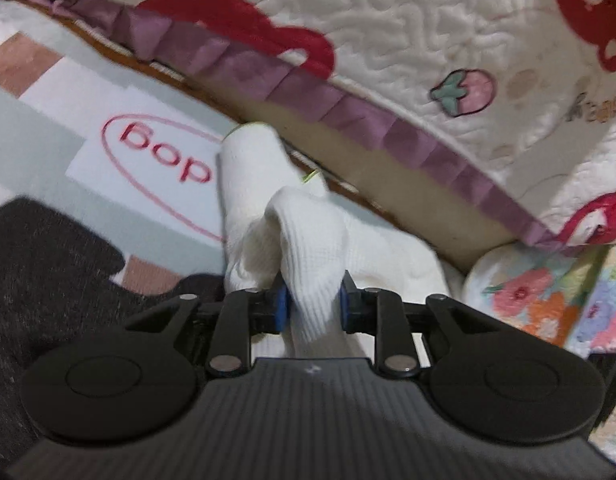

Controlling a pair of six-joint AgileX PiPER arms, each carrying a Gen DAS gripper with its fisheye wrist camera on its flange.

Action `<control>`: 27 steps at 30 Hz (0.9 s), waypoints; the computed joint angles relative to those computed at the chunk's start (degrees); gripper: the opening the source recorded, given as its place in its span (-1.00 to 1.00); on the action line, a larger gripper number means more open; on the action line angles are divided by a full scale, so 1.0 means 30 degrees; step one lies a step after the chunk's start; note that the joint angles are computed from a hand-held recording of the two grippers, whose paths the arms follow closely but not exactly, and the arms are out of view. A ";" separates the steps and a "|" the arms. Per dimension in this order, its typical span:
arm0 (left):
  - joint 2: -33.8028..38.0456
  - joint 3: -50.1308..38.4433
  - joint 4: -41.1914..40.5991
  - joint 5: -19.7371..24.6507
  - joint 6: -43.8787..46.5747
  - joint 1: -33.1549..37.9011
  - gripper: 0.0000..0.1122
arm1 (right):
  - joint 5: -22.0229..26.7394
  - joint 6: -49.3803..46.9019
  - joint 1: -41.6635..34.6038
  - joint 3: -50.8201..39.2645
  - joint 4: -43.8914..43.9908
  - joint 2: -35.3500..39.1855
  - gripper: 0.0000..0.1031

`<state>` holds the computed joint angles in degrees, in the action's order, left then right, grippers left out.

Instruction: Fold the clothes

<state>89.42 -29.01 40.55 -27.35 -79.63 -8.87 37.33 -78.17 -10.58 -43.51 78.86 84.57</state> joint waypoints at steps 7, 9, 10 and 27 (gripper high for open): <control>0.1631 -0.1830 0.4175 -0.0866 -0.3104 0.1261 -0.48 | 0.1892 0.7655 0.2618 -0.9000 -0.7415 0.6030 0.35; 0.2301 -0.2107 0.4651 -0.1532 -0.3565 0.1508 -0.45 | 0.1144 0.8788 0.3507 -1.0380 -0.8598 0.7742 0.35; 0.2625 -0.2269 0.4863 -0.1804 -0.3720 0.1603 -0.44 | 0.0692 0.9149 0.3895 -1.0890 -0.9127 0.8501 0.35; 0.3731 -0.4183 -0.0462 0.1397 0.2479 0.0179 -0.47 | -0.3579 0.7314 0.4709 -0.9926 -0.6765 0.9038 -0.55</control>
